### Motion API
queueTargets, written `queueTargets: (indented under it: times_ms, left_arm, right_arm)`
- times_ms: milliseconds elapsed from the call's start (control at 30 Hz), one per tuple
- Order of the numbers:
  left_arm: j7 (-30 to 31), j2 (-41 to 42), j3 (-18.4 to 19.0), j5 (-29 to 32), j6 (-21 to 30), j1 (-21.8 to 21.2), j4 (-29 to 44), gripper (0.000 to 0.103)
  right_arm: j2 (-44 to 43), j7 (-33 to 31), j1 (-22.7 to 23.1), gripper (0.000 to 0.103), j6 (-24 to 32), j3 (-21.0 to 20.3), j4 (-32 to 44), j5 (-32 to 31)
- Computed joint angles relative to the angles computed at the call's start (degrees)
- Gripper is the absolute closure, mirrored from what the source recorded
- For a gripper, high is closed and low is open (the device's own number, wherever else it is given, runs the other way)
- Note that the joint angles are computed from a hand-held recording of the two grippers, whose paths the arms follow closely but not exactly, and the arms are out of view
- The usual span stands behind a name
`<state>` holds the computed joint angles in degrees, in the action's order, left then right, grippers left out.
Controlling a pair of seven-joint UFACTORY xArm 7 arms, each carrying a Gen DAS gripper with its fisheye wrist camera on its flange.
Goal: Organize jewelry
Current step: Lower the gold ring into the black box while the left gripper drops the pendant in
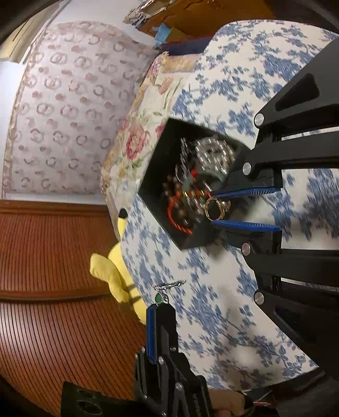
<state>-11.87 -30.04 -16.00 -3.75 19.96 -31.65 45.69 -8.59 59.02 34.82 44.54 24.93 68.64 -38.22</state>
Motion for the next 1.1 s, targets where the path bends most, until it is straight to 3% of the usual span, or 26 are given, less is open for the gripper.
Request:
queueTargets:
  times_ms: [333,867,1000,1100]
  left_arm:
    - [-0.1,8.52,-1.41,2.7,-0.78,1.81,8.61,0.093]
    - [-3.07,24.56,-1.51,9.14,1.05,2.72,21.71,0.093]
    - [-3.92,27.52,-0.77,10.62,1.58,2.17,24.1,0.093]
    - [-5.21,29.02,-0.31,11.75,2.04,1.76,25.36,0.093]
  right_arm:
    - [-0.67,0.85,-2.69,0.084,-0.22,-1.41,-0.92,-0.85]
    - [-0.16,0.31,-4.77,0.083,-5.2,-3.11,-2.73,0.36]
    - [-1.08,1.27,-5.44,0.069,-6.96,-3.11,-4.04,0.44]
    - [-1.7,2.07,-6.03,0.068,-7.35,-2.66,-4.57,0.03]
